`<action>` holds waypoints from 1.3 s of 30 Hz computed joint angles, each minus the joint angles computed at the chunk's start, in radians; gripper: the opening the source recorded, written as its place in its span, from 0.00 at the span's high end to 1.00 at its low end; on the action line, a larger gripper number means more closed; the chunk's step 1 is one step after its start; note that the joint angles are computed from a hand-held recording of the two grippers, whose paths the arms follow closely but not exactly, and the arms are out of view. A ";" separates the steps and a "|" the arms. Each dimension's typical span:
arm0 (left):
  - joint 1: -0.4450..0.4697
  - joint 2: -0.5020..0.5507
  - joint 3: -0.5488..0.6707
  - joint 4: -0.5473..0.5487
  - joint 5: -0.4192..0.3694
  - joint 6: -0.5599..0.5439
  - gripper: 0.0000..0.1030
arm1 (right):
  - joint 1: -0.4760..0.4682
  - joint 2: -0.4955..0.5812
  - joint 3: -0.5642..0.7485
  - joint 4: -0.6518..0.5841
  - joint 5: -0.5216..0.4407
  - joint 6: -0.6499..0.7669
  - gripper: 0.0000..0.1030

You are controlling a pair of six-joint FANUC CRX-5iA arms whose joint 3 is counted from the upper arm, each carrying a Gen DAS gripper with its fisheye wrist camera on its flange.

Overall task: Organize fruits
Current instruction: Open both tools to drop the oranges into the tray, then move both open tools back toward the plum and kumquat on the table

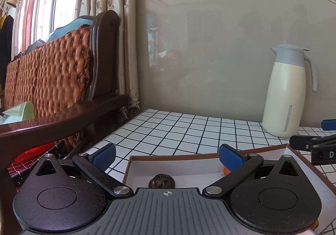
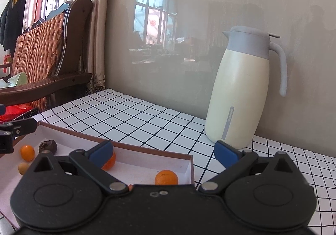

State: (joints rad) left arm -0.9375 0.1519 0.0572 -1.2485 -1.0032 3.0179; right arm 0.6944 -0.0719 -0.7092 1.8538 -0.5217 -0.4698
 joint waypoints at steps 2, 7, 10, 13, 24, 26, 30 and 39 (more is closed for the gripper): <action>-0.021 0.002 0.007 -0.009 -0.014 0.003 0.00 | -0.002 -0.025 -0.019 0.024 -0.006 -0.023 0.06; -0.068 0.016 0.044 -0.016 -0.065 0.023 0.00 | 0.014 -0.090 -0.073 0.052 -0.039 -0.017 0.06; -0.091 0.021 0.055 -0.028 -0.068 0.055 0.00 | 0.025 -0.131 -0.113 0.064 -0.077 -0.009 0.06; -0.120 0.053 0.089 -0.043 -0.090 0.059 0.00 | 0.040 -0.178 -0.152 0.026 -0.107 0.011 0.06; -0.193 0.182 0.240 -0.074 0.006 0.023 0.00 | 0.084 -0.351 -0.295 -0.161 -0.283 0.086 0.06; -0.205 0.212 0.273 -0.081 0.015 0.003 0.00 | 0.082 -0.374 -0.312 -0.184 -0.303 0.096 0.06; -0.218 0.263 0.324 -0.095 0.051 -0.020 0.00 | 0.070 -0.418 -0.344 -0.236 -0.340 0.121 0.07; -0.178 0.419 0.533 0.081 0.162 -0.237 0.00 | -0.040 -0.483 -0.404 -0.309 -0.347 0.187 0.15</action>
